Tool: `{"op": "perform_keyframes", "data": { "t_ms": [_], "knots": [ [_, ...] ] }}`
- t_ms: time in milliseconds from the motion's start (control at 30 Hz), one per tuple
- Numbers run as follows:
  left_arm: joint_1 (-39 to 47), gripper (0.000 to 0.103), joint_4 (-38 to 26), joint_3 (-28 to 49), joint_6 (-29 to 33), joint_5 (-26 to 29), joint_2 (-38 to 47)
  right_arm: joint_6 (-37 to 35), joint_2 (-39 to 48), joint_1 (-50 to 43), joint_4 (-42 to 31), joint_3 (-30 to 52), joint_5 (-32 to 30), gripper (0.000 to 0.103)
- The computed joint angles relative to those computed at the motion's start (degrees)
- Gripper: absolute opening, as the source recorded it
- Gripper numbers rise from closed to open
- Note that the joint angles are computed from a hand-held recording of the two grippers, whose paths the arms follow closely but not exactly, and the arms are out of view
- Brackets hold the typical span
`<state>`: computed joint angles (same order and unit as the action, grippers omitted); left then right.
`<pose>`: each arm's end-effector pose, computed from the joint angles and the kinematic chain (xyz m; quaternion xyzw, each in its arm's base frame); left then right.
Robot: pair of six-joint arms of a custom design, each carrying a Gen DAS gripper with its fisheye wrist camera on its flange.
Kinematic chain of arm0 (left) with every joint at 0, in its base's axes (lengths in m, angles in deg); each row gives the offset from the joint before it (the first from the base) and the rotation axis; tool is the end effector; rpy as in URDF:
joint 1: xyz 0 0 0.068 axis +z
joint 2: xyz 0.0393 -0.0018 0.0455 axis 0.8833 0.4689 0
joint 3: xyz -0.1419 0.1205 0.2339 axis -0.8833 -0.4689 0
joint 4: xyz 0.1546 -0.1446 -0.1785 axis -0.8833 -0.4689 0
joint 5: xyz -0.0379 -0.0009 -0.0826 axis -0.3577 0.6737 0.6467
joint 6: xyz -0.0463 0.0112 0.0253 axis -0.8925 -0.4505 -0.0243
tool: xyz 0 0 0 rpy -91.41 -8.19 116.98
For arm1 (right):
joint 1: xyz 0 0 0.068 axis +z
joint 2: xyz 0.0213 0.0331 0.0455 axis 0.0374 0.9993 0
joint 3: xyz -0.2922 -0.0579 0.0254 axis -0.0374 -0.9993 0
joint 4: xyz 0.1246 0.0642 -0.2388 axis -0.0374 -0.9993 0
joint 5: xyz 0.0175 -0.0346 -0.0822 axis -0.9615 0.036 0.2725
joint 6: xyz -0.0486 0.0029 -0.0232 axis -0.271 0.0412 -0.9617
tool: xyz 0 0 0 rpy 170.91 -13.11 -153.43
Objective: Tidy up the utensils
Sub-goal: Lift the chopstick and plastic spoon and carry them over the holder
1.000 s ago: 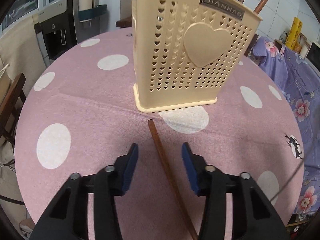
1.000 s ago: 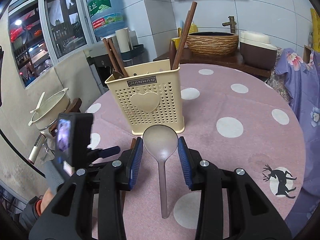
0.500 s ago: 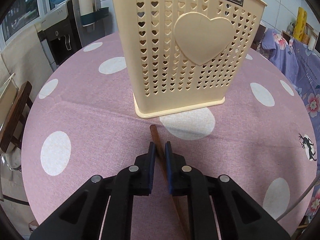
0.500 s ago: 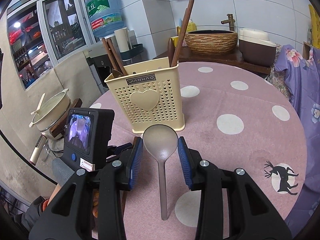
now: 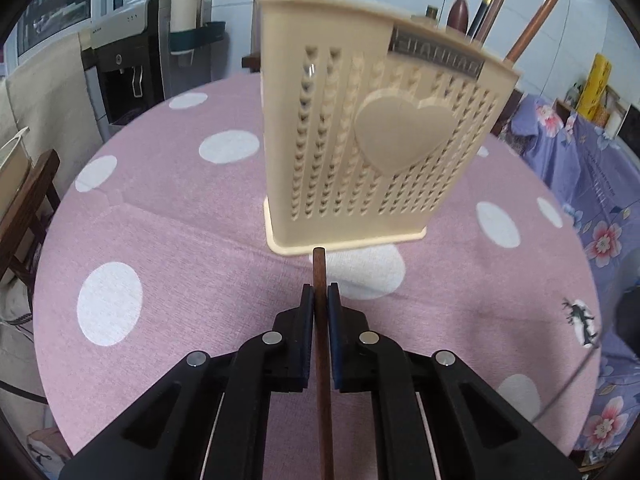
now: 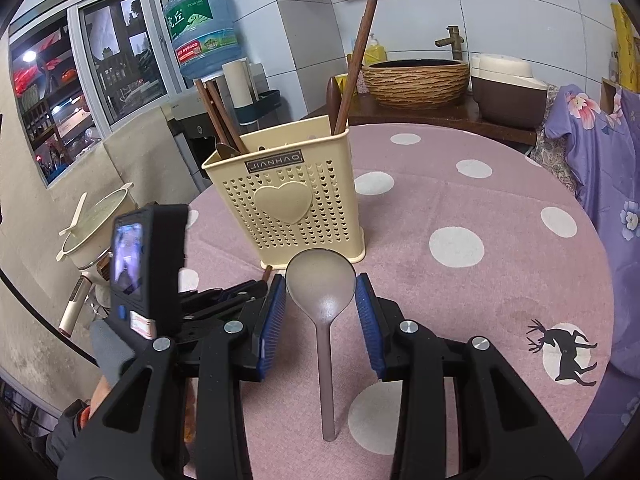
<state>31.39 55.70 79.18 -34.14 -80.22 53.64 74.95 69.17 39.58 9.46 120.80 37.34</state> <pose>0.3717 -0.2261 0.2342 0.2545 0.8996 -0.1605 0.3165 0.2324 0.1518 0.2685 0.1907 0.8660 0.0377 0.4608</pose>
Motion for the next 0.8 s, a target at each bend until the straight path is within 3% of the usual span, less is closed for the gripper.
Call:
{"op": "perform_keyframes", "data": {
  "t_ms": [500,800],
  "knots": [
    [6.7,0.008,7.1,-5.0,-2.5,9.5,-15.8,-1.7,-0.9,2.4,-2.4,3.8,2.6,0.037],
    [8.4,0.008,7.5,-4.5,-3.3,11.6,-15.6,-1.9,0.3,2.1,-1.8,4.5,1.3,0.036]
  ]
}}
